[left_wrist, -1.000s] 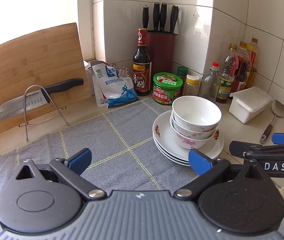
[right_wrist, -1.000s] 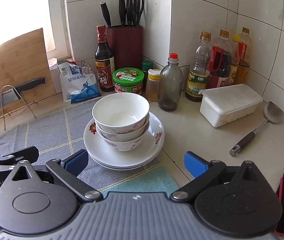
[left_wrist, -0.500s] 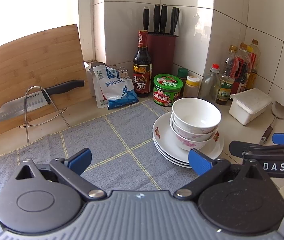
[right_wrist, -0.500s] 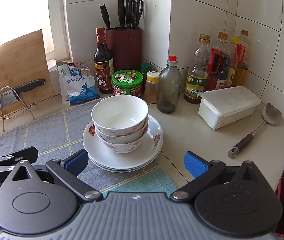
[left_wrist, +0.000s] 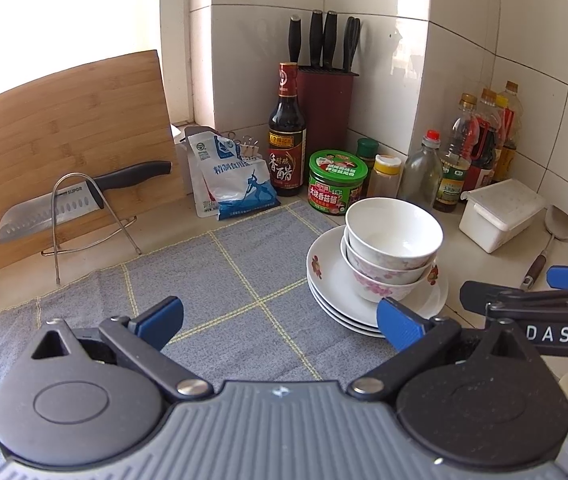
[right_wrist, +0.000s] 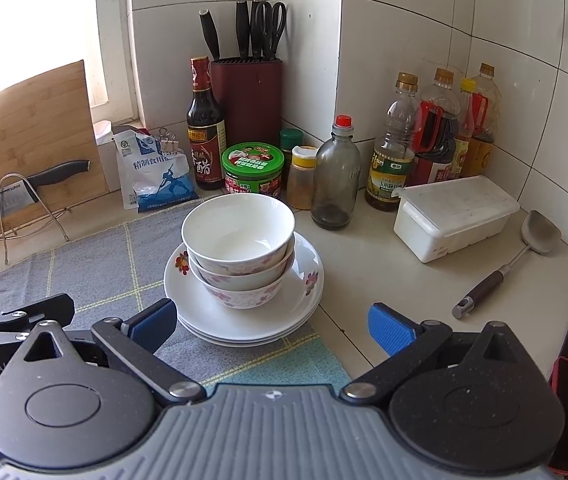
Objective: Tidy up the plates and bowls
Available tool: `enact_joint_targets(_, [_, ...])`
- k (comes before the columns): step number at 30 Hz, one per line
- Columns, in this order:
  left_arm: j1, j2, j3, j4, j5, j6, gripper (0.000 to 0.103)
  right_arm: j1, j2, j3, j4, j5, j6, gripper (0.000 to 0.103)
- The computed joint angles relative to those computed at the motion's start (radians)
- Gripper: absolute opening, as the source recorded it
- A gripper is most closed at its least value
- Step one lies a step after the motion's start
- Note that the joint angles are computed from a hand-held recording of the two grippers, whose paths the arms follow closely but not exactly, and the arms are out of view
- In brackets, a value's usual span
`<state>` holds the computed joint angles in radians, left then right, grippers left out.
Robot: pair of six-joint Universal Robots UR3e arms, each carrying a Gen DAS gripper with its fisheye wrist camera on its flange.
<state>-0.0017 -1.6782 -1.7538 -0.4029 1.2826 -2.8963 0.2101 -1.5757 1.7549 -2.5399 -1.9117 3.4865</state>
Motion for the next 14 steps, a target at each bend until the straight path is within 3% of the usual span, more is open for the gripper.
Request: enact_joint_targets(14, [0.000,0.002,0.000,0.001,0.003,-0.004,0.102,0.013,0.008,-0.015,0.010,-0.023,0.001,0.103])
